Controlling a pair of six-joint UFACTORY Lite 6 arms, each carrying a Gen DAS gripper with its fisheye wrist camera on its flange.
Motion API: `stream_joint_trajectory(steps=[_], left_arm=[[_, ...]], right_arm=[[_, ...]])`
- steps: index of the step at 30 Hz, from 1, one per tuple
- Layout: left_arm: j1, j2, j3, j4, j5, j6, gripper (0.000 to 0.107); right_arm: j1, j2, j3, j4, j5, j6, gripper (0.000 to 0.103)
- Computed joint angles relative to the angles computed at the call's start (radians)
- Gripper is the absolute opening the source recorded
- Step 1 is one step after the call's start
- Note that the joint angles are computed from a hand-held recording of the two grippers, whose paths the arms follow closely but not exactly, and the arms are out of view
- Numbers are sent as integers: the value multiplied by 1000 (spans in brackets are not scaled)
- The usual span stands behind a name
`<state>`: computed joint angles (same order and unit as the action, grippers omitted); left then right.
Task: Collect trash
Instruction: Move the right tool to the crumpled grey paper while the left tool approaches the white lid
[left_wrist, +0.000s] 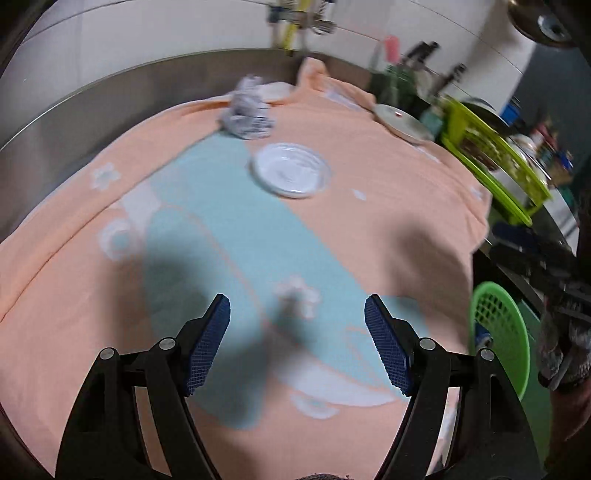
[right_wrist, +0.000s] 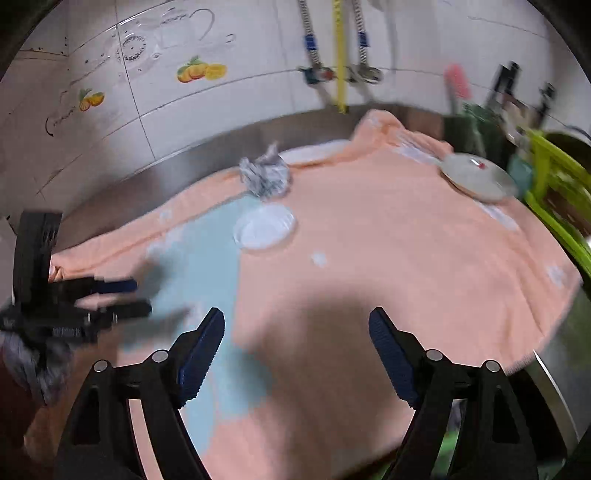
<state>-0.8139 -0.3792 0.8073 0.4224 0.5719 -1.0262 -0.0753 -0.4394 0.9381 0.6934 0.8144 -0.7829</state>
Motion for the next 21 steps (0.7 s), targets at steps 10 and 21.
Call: stream_joint_trajectory(steps=[10, 21], left_arm=[[182, 31, -123, -73, -192, 100, 74], [186, 15, -173, 53, -237, 6, 75]], right_arm=[[310, 604, 514, -27, -188, 96, 89], [367, 1222, 1284, -178, -29, 298, 90]])
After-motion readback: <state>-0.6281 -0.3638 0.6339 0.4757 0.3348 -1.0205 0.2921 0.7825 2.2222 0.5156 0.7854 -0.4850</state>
